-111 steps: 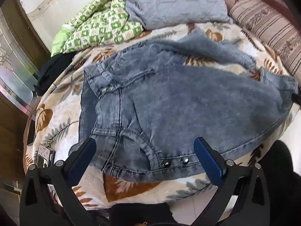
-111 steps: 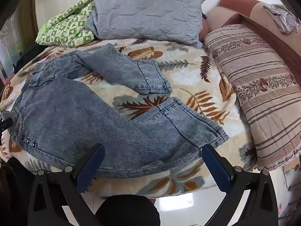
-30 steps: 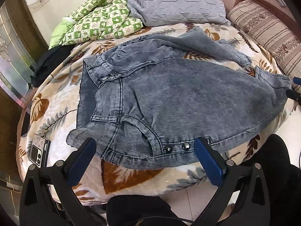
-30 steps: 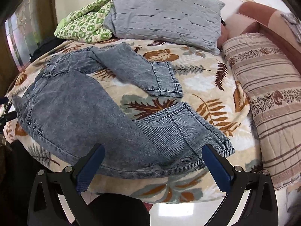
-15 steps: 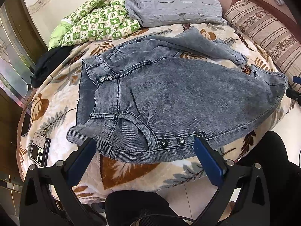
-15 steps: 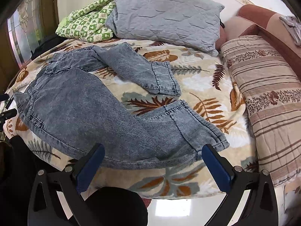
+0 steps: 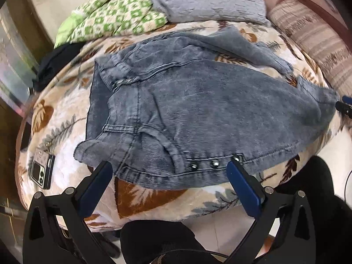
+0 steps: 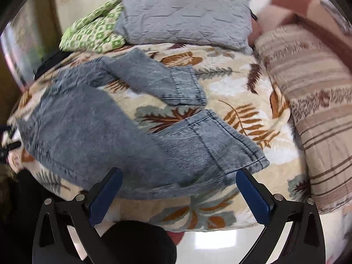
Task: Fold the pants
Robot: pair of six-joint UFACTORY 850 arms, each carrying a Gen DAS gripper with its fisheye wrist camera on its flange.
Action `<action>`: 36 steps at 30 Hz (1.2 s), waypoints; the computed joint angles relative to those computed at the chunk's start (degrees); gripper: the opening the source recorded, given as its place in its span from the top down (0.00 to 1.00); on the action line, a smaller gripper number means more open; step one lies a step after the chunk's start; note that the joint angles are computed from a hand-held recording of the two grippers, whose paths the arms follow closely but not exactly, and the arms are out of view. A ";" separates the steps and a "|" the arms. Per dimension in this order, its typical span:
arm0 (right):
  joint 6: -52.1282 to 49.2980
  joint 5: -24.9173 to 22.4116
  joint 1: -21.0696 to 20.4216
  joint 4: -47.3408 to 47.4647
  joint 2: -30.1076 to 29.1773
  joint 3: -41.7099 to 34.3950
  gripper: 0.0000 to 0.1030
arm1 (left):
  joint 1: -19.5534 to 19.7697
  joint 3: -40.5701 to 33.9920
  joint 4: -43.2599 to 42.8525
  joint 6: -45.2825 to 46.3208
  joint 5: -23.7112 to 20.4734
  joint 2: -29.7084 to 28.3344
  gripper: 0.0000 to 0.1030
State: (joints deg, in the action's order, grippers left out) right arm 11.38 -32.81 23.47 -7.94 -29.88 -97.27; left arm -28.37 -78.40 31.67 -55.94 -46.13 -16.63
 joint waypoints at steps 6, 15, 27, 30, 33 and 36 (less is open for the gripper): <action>1.15 -7.98 -5.18 4.17 -10.16 -13.64 0.00 | 7.96 2.96 -19.12 5.49 5.23 2.13 0.00; -8.43 -18.59 -7.90 15.88 -24.29 -32.12 0.39 | 14.26 8.23 -61.98 31.11 13.45 0.41 0.05; -8.40 -7.63 -11.44 18.32 -14.42 -19.21 0.94 | 12.54 1.46 -56.97 26.23 10.42 -3.32 0.46; -6.97 -7.87 -11.66 17.56 -13.70 -14.68 0.94 | 12.54 2.00 -56.69 26.66 9.34 -3.19 0.48; -8.74 -6.30 -13.00 22.53 -11.81 -10.96 0.90 | 12.30 2.98 -55.32 27.70 8.32 -1.39 0.50; -5.83 -6.23 -13.12 19.44 -10.30 -10.79 0.73 | 13.09 4.23 -56.36 32.26 10.18 1.89 0.49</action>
